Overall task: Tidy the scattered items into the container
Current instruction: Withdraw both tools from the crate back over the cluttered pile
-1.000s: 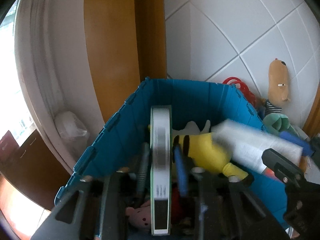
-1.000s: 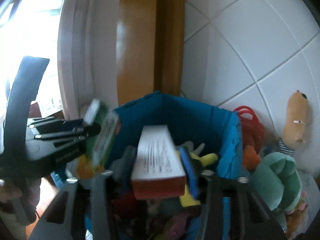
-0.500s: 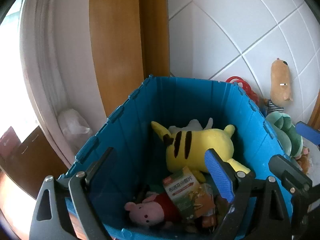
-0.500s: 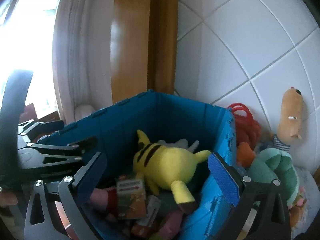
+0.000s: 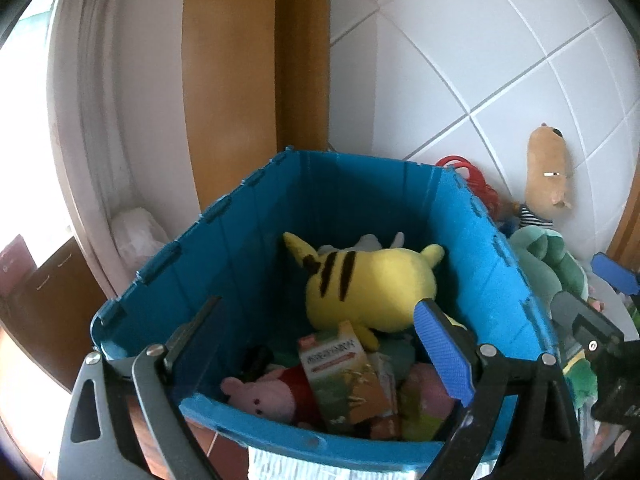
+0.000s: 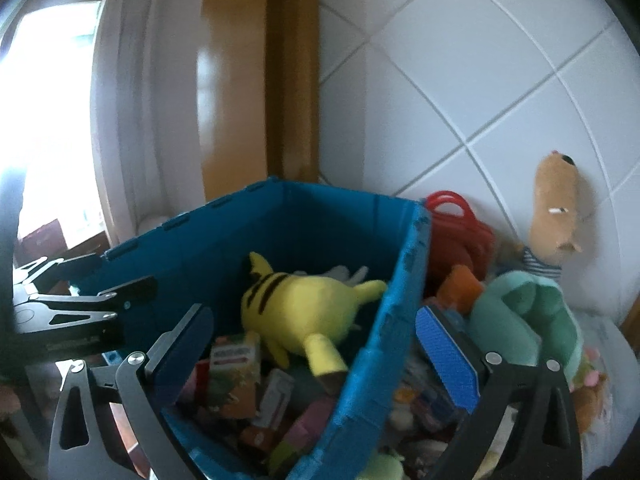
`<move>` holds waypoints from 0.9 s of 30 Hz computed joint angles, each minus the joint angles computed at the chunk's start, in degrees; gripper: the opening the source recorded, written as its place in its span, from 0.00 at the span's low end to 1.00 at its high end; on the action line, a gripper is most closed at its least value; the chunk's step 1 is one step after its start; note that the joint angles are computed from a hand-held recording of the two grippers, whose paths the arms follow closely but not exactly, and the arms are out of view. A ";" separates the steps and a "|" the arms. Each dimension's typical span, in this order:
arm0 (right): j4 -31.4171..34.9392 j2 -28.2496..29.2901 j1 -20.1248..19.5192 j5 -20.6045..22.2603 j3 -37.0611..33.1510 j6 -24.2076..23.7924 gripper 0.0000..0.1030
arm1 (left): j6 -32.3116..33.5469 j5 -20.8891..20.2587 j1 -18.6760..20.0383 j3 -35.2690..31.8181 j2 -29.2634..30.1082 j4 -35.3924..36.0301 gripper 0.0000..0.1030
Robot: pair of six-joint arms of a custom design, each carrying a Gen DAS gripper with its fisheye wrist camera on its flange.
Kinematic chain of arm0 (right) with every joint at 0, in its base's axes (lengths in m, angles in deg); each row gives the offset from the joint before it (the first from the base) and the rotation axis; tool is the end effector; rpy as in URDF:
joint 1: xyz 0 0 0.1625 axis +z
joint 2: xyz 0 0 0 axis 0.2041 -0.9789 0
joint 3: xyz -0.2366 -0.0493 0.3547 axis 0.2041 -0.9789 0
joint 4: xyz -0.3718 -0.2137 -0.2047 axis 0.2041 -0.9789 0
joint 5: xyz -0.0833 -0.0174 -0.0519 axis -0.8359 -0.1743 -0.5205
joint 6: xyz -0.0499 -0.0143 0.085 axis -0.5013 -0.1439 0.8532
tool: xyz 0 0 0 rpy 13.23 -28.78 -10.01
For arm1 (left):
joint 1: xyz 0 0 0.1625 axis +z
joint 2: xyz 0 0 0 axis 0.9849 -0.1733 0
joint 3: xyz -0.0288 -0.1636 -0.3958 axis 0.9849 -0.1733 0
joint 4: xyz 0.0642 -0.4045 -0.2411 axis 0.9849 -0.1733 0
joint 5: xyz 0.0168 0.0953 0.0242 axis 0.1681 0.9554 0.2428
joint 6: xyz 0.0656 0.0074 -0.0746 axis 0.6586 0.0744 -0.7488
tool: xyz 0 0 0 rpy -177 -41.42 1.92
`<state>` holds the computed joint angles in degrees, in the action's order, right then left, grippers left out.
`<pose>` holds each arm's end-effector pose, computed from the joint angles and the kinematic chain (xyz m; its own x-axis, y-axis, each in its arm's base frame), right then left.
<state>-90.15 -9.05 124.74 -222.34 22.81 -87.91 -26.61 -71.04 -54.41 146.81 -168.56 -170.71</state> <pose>0.5158 -0.4018 0.2753 -0.6645 -0.3095 0.6802 -0.7381 0.4142 -0.5326 -0.3199 -0.4047 0.4653 -0.7251 -0.0714 -0.6850 0.5506 0.5373 -0.6389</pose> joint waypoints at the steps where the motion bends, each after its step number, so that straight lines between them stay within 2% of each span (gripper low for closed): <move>1: -0.59 -0.87 -0.08 -0.20 0.80 -0.04 1.00 | -0.26 -0.09 -0.45 0.26 0.01 -0.16 0.92; 7: -4.29 -7.15 -0.55 -3.63 6.05 -0.75 1.00 | -2.59 -0.95 -4.44 2.00 1.47 -0.93 0.92; 10: -3.79 -11.63 -1.31 -5.30 9.14 0.08 1.00 | -2.99 -1.76 -6.51 2.52 3.13 -2.04 0.92; 12: -3.13 -15.19 -1.92 -6.68 11.49 0.46 1.00 | -1.59 -2.57 -8.21 3.19 4.71 -5.45 0.92; 19: 4.80 -31.09 -5.98 -9.96 19.99 2.53 1.00 | -0.83 -6.14 -12.60 3.55 12.68 -13.81 0.92; 22: 8.73 -38.15 -8.22 -9.66 22.74 1.72 1.00 | -2.76 -8.08 -14.38 3.20 17.32 -16.33 0.92; 27: 14.68 -47.57 -12.97 -8.40 25.21 -0.07 1.00 | -6.61 -11.49 -15.07 2.06 23.60 -16.76 0.92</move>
<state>-75.48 -56.62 111.77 -230.74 48.03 -87.98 -33.22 -82.54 -69.48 148.87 -144.96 -187.47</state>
